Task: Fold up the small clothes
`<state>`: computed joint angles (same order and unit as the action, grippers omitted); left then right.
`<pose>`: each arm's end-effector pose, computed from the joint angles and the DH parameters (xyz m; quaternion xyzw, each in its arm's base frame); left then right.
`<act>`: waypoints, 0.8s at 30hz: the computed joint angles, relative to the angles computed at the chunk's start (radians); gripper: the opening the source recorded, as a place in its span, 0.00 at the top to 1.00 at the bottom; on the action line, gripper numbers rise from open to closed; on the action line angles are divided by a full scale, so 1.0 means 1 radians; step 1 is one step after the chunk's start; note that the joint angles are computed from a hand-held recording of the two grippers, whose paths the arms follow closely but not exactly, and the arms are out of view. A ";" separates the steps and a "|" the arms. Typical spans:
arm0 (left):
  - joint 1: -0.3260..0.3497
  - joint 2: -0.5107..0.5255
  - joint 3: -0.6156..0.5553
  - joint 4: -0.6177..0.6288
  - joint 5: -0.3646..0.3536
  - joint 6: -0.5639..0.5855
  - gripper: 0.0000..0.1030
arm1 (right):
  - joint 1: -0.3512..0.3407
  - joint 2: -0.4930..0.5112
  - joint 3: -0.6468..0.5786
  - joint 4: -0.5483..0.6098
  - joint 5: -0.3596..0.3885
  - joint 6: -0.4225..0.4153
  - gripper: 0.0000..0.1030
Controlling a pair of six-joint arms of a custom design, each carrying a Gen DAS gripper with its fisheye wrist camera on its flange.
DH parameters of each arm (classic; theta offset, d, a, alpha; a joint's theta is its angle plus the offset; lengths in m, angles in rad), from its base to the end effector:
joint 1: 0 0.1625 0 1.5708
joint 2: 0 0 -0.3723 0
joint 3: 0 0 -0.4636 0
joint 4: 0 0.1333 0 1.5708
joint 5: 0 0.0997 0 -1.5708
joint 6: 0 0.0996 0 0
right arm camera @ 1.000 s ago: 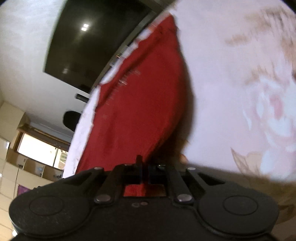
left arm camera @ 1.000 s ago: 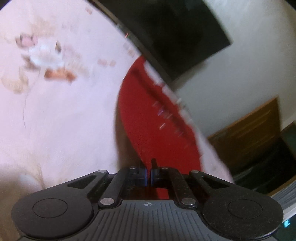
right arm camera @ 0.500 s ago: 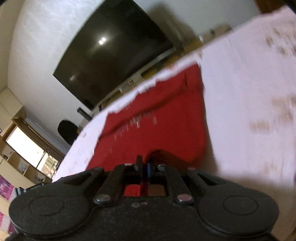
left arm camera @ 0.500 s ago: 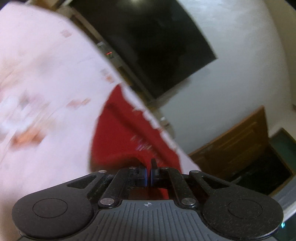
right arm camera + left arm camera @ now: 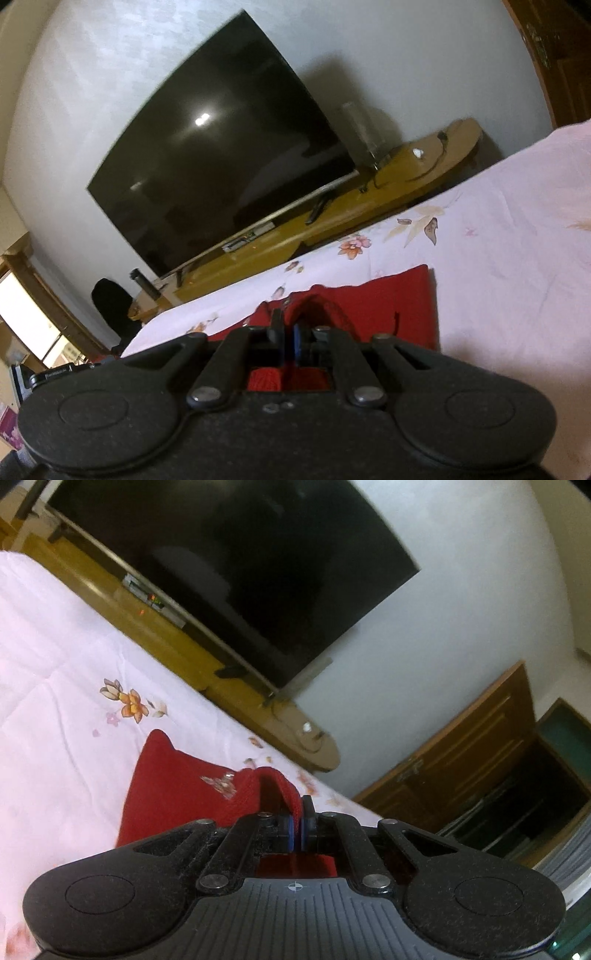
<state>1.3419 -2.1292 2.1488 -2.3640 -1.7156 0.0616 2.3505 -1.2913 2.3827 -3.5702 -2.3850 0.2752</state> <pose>0.0236 -0.4228 0.4683 -0.1607 -0.9100 0.3693 0.0982 0.3469 -0.2643 0.1455 0.0378 -0.8425 0.5271 0.1048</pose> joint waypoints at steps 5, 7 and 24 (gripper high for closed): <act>0.033 0.183 -0.072 -0.051 0.015 0.025 0.97 | -0.140 0.045 -0.033 -0.017 0.081 0.016 0.95; 0.037 0.244 -0.098 -0.069 0.029 0.023 0.97 | -0.183 0.062 -0.045 -0.021 0.105 0.032 0.95; 0.119 0.446 -0.090 -0.429 -0.020 0.041 0.25 | -0.333 0.191 -0.087 -0.206 0.140 -0.054 0.40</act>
<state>1.4609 -1.6832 2.0587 -2.7932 -1.7352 0.1028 2.0175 -1.1002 2.2960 -3.7761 -2.2454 0.2214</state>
